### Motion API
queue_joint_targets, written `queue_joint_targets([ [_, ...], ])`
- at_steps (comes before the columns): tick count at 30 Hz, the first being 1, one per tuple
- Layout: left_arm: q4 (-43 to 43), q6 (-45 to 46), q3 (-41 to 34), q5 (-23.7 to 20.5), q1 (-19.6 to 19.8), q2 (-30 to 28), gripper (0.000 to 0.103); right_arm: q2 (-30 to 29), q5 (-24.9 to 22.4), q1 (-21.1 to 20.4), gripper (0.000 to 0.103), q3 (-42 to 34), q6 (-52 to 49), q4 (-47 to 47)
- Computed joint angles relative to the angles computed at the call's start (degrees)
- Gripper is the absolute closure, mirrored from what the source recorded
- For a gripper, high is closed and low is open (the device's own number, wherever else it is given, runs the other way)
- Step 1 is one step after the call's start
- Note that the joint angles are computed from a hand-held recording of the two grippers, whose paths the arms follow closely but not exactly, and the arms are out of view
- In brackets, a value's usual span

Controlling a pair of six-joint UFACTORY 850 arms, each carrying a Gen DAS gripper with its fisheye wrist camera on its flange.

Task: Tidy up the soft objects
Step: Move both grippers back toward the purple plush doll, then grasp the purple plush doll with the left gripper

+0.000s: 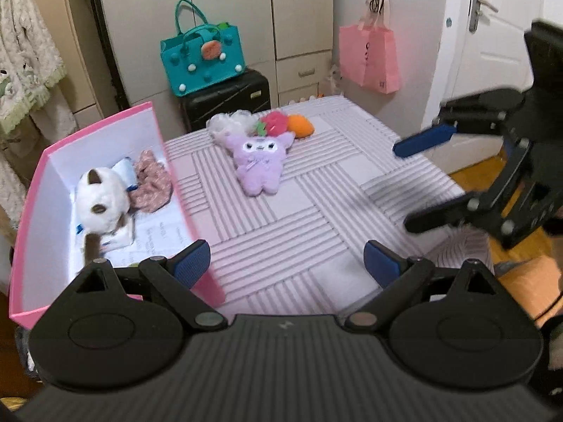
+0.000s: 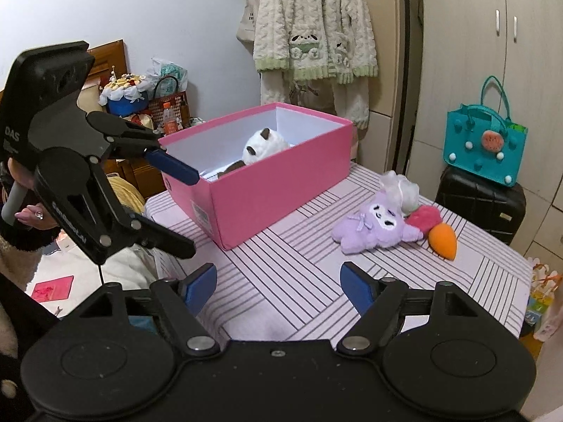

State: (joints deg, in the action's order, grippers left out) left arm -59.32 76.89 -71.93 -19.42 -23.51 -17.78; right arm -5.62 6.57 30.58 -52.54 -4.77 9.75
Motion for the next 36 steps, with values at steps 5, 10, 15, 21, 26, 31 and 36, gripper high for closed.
queue_joint_targets([
  [5,-14.61,14.91,-0.74,4.54,-1.99,-1.87,0.008,-1.6,3.91,-2.19,0.02,1.27,12.86,-13.2],
  [10,-12.95,12.21,-5.56,5.17,-3.45,-6.28,0.008,-4.35,6.63,-4.79,0.02,0.69,14.34,-16.26],
  [15,-7.93,5.96,-11.32,5.94,-4.91,-11.34,0.008,-7.48,9.75,-7.8,0.02,-0.61,19.55,-22.58],
  [21,9.59,-18.21,-20.97,5.83,-5.74,-19.06,0.009,-12.3,12.62,-11.07,0.02,-3.92,26.81,-30.98],
  [26,24.01,-37.56,-30.1,1.57,-5.73,-25.86,0.009,-16.85,8.91,-12.36,0.02,-9.21,39.17,-44.31],
  [31,33.45,-52.74,-38.91,-3.65,-5.41,-32.13,0.011,-20.42,7.55,-12.63,0.02,-13.96,54.51,-60.79],
  [36,33.36,-55.93,-42.01,-5.28,-5.17,-34.66,0.011,-22.39,7.11,-12.14,0.02,-16.21,54.98,-63.2],
])
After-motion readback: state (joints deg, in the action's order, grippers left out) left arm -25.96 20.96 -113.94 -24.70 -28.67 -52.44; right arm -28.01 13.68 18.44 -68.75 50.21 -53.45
